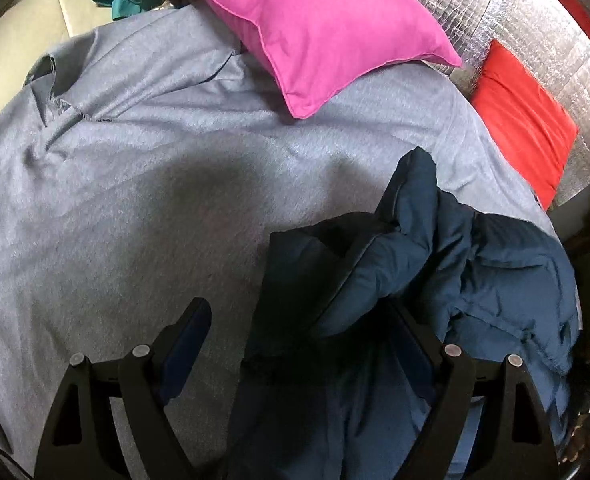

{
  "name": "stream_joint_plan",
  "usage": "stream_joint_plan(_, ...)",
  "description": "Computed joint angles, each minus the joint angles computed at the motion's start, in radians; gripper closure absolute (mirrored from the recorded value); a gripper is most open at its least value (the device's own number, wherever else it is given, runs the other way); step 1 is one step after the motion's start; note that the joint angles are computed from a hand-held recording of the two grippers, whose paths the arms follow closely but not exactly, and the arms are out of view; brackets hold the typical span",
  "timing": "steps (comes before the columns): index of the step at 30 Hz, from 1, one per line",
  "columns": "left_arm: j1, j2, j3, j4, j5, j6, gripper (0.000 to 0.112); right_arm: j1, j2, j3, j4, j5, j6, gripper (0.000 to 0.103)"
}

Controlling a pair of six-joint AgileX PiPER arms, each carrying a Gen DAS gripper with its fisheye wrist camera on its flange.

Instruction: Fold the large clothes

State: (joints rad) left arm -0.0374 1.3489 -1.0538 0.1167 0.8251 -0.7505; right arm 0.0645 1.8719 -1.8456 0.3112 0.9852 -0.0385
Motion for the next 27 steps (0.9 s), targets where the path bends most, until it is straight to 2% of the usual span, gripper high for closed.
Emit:
stream_joint_plan(1,-0.011,-0.006,-0.004,0.021,0.003,-0.023,0.025,-0.002,-0.067,0.070,0.003,-0.070,-0.004,0.090)
stream_joint_plan(3,-0.044,-0.028,-0.006,0.088,0.000,-0.089,0.025,-0.011,-0.152,0.169,0.002,-0.155,0.009,0.090)
stream_joint_plan(5,-0.071,-0.044,-0.003,0.149,-0.007,-0.146,0.025,-0.003,-0.175,0.228,-0.059,-0.212,0.068,0.090)
stream_joint_plan(7,-0.087,-0.030,-0.004,0.176,0.003,-0.164,0.025,-0.020,-0.093,0.200,-0.093,-0.170,0.130,0.089)
stream_joint_plan(9,-0.078,0.013,-0.017,0.151,0.020,-0.119,0.025,-0.065,-0.026,0.170,0.014,-0.102,0.084,0.078)
stream_joint_plan(10,-0.067,0.026,-0.016,0.126,0.021,-0.093,0.025,-0.100,-0.040,0.201,0.100,-0.113,0.042,0.075)
stream_joint_plan(11,-0.061,0.023,-0.011,0.112,0.017,-0.084,0.025,-0.125,-0.064,0.225,0.153,-0.121,0.018,0.061)
stream_joint_plan(12,-0.051,0.011,-0.005,0.099,0.015,-0.076,0.025,-0.154,-0.092,0.248,0.194,-0.119,0.000,0.038)
stream_joint_plan(13,-0.046,0.003,-0.006,0.094,0.020,-0.074,0.025,-0.187,-0.130,0.280,0.230,-0.122,-0.025,0.030)
stream_joint_plan(16,-0.051,-0.034,-0.016,0.095,0.044,-0.074,0.025,-0.273,-0.262,0.411,0.349,-0.168,-0.137,0.029)
stream_joint_plan(19,-0.071,-0.079,-0.017,0.086,0.053,-0.067,0.025,-0.406,-0.367,0.508,0.467,-0.089,-0.235,0.034)
stream_joint_plan(22,-0.110,-0.118,-0.017,0.089,0.091,-0.052,0.025,-0.452,-0.450,0.606,0.487,-0.050,-0.271,0.039)
stream_joint_plan(27,-0.119,-0.163,0.001,0.081,0.141,-0.032,0.025,-0.392,-0.493,0.682,0.462,-0.050,-0.298,0.041)
